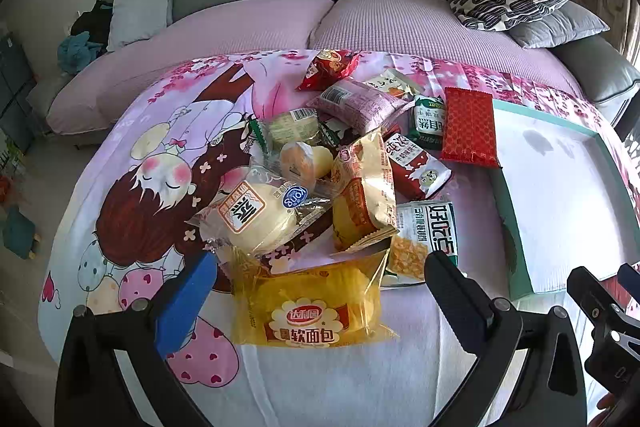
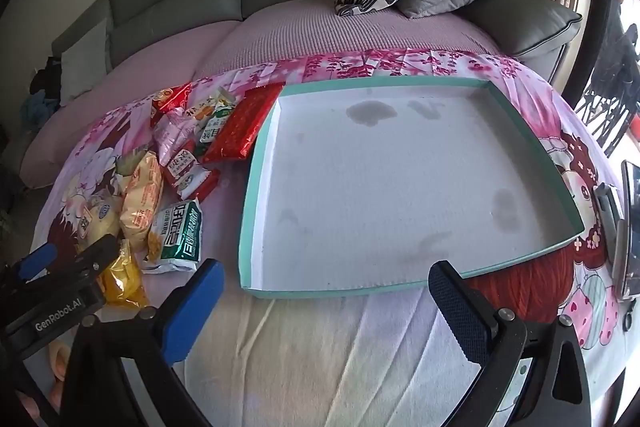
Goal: Organize snacks
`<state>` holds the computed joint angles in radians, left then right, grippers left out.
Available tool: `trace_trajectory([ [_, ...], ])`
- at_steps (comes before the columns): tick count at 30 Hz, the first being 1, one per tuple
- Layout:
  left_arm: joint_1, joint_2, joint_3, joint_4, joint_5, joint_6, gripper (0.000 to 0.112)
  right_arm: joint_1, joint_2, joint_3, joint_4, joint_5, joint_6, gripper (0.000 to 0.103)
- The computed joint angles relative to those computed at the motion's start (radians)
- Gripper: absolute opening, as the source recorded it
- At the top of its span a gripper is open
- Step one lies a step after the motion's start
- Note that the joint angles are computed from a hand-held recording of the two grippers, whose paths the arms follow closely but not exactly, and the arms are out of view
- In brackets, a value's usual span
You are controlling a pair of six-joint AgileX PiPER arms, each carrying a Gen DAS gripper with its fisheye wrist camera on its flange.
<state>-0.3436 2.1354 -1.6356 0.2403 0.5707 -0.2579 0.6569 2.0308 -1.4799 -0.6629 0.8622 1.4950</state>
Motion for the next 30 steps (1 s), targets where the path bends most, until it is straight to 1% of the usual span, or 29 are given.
trace_trajectory([
  [15,0.001,0.003,-0.004,-0.001,0.009,-0.001,0.103,-0.002,0.0,0.003,0.006,-0.009,-0.011,0.103],
  [30,0.006,0.016,-0.027,-0.013,0.035,0.003,0.103,-0.004,0.0,-0.001,0.016,-0.008,-0.019,0.103],
])
